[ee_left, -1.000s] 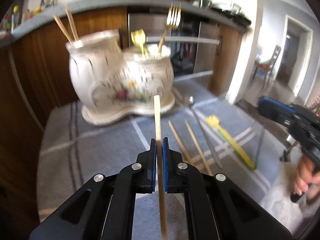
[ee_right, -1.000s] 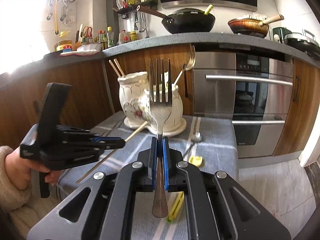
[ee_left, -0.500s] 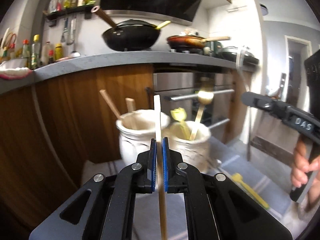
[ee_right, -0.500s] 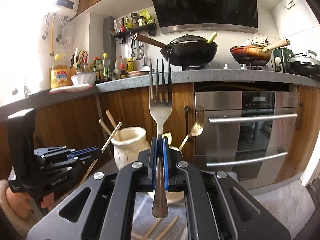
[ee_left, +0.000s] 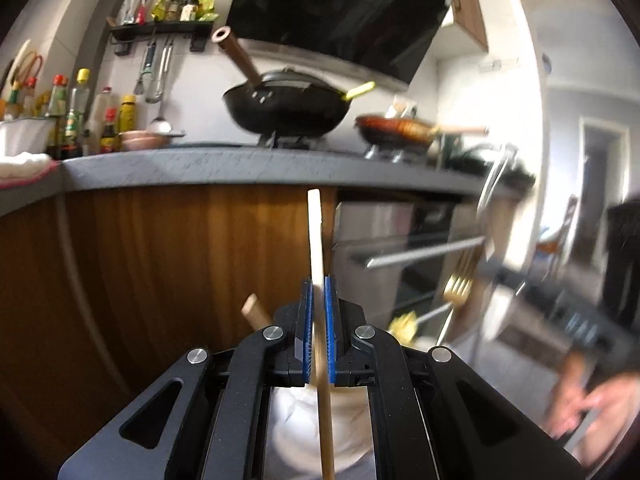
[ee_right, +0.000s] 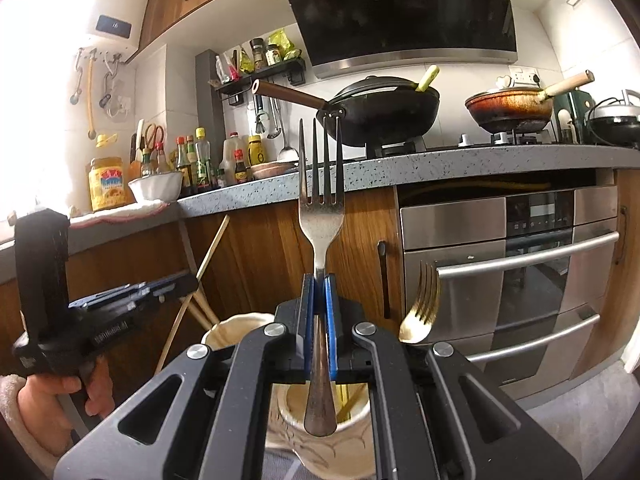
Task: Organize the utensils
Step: 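Lower the chopstick into the larger compartment while the right tool lowers the fork into the smaller one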
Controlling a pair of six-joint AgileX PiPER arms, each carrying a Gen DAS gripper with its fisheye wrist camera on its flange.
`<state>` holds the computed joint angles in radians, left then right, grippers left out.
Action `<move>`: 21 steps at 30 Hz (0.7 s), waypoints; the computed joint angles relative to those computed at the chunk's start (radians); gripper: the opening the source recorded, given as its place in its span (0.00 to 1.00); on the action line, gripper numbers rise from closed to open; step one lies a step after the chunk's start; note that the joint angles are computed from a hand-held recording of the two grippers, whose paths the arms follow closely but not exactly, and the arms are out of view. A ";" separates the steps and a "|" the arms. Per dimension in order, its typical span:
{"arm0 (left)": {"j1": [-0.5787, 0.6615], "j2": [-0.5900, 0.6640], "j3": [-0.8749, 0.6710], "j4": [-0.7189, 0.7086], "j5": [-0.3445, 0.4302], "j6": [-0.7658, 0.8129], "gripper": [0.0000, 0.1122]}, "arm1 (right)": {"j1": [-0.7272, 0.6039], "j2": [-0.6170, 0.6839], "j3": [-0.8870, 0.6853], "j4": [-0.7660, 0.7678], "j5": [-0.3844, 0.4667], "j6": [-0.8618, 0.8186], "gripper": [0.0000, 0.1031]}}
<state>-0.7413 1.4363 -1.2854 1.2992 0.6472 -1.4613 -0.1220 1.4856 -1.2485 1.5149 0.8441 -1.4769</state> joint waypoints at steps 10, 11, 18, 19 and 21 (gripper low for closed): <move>0.019 0.156 -0.155 0.203 -0.003 -0.172 0.06 | 0.033 0.073 -0.022 0.104 -0.043 -0.077 0.05; 0.020 0.171 -0.164 0.223 0.006 -0.188 0.06 | 0.034 0.079 -0.025 0.107 -0.043 -0.080 0.05; -0.002 0.241 -0.182 0.347 0.108 -0.267 0.06 | 0.046 0.107 -0.030 0.065 -0.038 -0.079 0.05; 0.003 0.244 -0.187 0.345 0.103 -0.267 0.06 | 0.049 0.104 -0.024 0.068 -0.044 -0.090 0.05; 0.015 0.251 -0.206 0.326 0.091 -0.251 0.06 | 0.050 0.106 -0.024 0.062 -0.041 -0.089 0.05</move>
<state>-0.7268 1.6873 -1.4916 1.6256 0.7386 -1.7128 -0.0722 1.5912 -1.2722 1.5764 0.8033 -1.5663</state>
